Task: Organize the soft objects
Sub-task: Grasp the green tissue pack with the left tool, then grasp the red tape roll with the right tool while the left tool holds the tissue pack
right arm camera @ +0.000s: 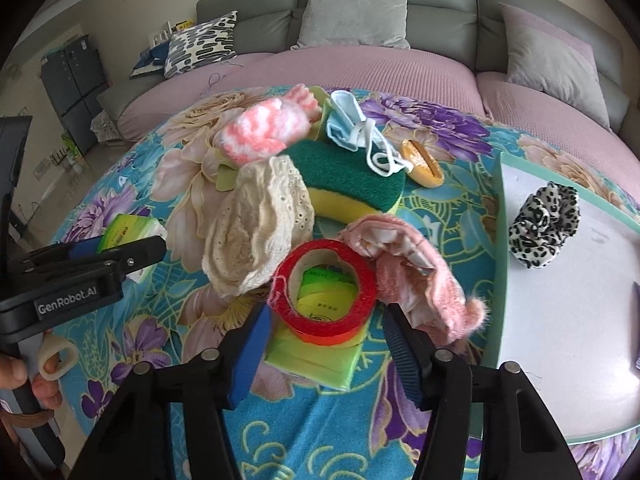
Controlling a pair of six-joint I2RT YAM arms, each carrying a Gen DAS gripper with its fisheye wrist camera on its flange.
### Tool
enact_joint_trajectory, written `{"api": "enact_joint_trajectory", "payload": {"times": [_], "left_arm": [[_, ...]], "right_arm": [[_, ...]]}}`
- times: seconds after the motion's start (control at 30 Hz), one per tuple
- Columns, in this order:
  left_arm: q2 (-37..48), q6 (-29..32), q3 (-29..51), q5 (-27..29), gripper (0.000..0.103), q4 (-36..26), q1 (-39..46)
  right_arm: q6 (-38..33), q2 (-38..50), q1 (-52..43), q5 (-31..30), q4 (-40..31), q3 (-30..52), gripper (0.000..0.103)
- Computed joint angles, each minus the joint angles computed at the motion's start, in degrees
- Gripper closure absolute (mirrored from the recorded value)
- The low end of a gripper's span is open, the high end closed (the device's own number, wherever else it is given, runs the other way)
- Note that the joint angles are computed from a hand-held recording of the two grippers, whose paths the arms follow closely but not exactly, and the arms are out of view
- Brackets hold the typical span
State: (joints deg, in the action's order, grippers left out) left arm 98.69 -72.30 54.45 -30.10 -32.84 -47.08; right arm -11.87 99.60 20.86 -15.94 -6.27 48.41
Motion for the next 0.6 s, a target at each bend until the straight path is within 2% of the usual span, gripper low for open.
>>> {"api": "enact_joint_trajectory", "payload": {"times": [0.6], "left_arm": [[-0.5,0.7,-1.5,0.9,0.038,2.7,0.5]], "right_arm": [[1.4,1.9,2.0,2.3,1.2,1.6,0.047]]}}
